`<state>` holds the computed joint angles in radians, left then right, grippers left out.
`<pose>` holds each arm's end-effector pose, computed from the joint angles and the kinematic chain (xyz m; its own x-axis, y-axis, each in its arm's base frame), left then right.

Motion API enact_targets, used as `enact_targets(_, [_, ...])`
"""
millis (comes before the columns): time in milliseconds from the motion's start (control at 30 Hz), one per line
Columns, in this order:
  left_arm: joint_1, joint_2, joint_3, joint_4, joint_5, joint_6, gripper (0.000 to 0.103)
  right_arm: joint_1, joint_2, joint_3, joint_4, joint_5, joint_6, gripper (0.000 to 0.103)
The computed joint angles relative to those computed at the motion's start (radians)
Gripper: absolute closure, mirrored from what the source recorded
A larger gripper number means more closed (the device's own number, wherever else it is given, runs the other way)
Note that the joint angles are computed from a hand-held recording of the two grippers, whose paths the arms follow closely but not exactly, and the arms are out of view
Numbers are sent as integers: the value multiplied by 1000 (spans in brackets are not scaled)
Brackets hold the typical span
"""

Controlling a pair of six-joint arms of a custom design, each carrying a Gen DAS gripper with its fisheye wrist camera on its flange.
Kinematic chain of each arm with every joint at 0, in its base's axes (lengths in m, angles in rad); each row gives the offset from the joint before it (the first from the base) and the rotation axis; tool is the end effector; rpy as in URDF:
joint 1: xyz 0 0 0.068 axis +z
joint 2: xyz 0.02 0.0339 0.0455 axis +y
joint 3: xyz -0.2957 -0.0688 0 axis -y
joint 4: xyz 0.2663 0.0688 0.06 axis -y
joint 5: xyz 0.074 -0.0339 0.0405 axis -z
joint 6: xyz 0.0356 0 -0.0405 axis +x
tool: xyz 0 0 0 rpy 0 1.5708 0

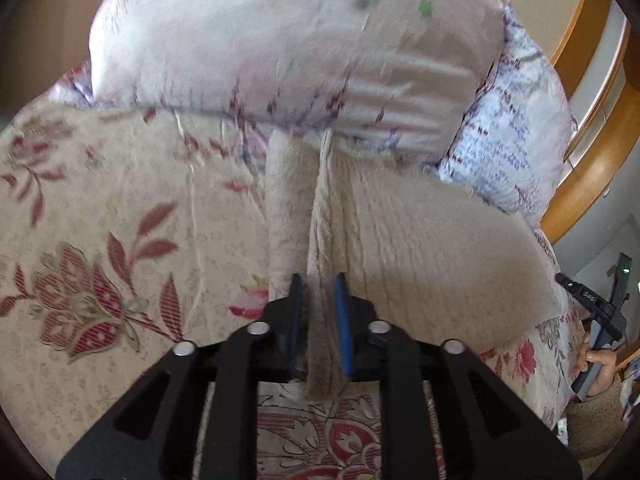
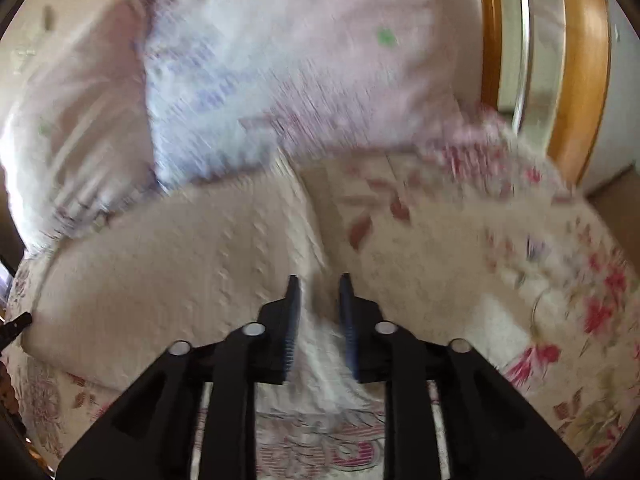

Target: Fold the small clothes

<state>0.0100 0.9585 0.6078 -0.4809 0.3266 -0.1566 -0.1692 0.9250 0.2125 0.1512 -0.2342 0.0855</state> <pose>0.1934 -0.0095 0.2407 -0.7622 -0.1553 -0.6285 0.0889 0.9365 -0.3393 0.1736 -0.0213 0.1631 -0.5253 0.1740 -0.8329 0.0151 0.9806 0.1954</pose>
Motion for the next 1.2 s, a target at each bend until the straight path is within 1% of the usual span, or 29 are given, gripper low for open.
enact_targets(33, [-11, -28, -2, 4, -15, -8, 69, 18, -54, -10, -11, -6, -4, 59])
enact_targets(67, [-23, -50, -1, 6, -27, -11, 66, 37, -79, -7, -30, -7, -13, 57])
enact_targets(100, [-51, -68, 2, 7, -48, -13, 62, 64, -87, -2, -44, 3, -21, 57])
enact_targets(133, [-77, -64, 10, 5, -68, -12, 61, 99, -71, 8, -52, 13, -34, 57])
enact_targets(200, [-126, -47, 20, 1, -106, -14, 61, 138, -20, 19, -41, 30, -39, 57])
enact_targets(300, [-183, -4, 27, -4, -167, -26, 61, 154, 78, 29, -14, 16, -30, 57])
enact_targets(400, [-206, 43, 24, -5, -213, -31, 60, 164, 180, 35, 7, 38, -27, 56])
enact_targets(500, [-207, 43, 9, 4, -223, -25, 59, 188, 183, 13, 30, 75, -45, 56])
enact_targets(633, [-212, 38, 3, 0, -226, -24, 55, 236, 172, -10, 30, 142, -59, 55])
enact_targets(667, [-200, 34, 6, -5, -209, -26, 53, 239, 166, -11, 19, 147, -61, 55])
enact_targets(700, [-179, 26, 9, -12, -183, -30, 49, 235, 165, -2, 3, 140, -61, 55])
enact_targets(733, [-137, 23, 14, -14, -140, -38, 47, 223, 163, 8, -18, 123, -58, 54])
enact_targets(800, [-56, 48, 32, -15, -60, -48, 46, 201, 139, 31, -68, 80, -44, 52])
enact_targets(833, [-36, 66, 43, -17, -41, -53, 46, 199, 129, 38, -75, 65, -40, 49])
enact_targets(867, [-3, 103, 60, -16, -2, -53, 46, 206, 126, 47, -71, 57, -36, 47])
enact_targets(933, [34, 171, 87, -7, 49, -69, 46, 234, 134, 72, -74, 66, -23, 44])
enact_targets(1033, [83, 261, 118, 12, 157, -95, 47, 256, 157, 95, -70, 46, -7, 43])
enact_targets(1133, [102, 333, 143, 28, 214, -129, 47, 278, 170, 97, -56, 49, -2, 42])
enact_targets(1200, [109, 354, 140, 63, 237, -151, 49, 279, 177, 95, -49, 44, 0, 42])
